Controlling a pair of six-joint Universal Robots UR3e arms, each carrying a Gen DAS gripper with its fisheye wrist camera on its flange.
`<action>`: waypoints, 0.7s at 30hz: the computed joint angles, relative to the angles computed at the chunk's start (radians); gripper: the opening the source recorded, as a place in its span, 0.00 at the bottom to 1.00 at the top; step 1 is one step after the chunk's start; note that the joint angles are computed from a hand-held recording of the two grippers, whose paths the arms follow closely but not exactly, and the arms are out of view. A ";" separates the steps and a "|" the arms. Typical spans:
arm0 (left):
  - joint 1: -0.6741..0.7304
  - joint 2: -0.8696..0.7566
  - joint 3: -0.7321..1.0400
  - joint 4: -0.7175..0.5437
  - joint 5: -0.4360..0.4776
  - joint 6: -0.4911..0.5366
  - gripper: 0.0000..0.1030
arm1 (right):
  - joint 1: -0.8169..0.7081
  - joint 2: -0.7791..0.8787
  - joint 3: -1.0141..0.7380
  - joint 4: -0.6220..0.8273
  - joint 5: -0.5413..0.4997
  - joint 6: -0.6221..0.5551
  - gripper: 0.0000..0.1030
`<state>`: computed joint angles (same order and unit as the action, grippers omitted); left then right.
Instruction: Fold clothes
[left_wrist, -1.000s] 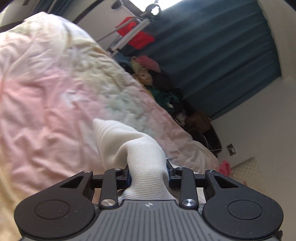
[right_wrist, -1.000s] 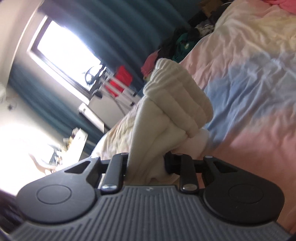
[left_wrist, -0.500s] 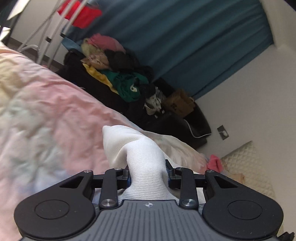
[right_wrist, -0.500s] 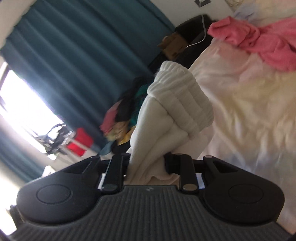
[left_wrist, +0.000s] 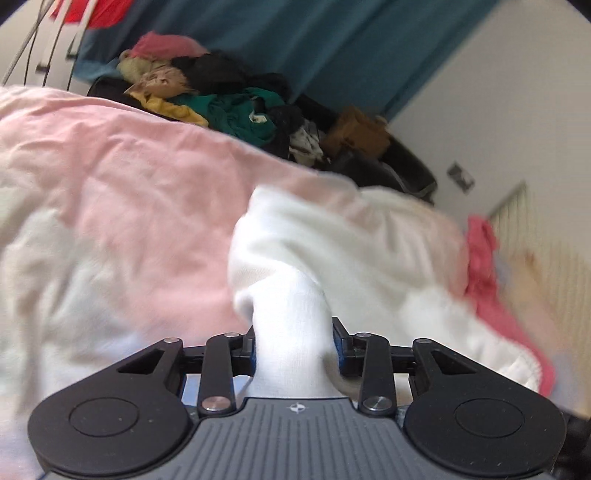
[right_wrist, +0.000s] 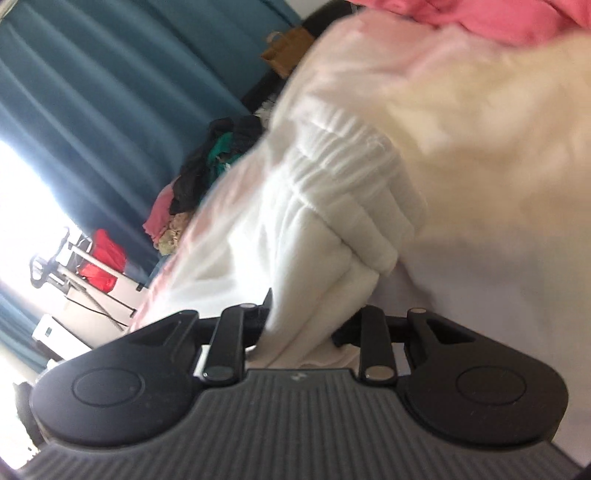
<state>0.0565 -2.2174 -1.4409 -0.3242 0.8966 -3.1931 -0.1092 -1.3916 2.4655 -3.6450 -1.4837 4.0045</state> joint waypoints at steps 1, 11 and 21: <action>0.006 0.008 -0.023 -0.003 0.000 0.032 0.38 | 0.030 0.033 0.021 -0.043 -0.031 0.039 0.31; 0.109 0.359 -0.202 -0.310 -0.035 0.292 0.60 | 0.071 -0.350 0.015 0.484 -0.042 0.159 0.35; 0.305 0.961 -0.259 -0.842 -0.140 0.531 0.79 | 0.419 -0.670 -0.280 1.091 -0.270 0.115 0.35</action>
<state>0.3612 -1.2560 -1.6998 -1.1663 0.7562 -2.6616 0.3093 -2.0616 2.1854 -2.5544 -1.7534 4.1195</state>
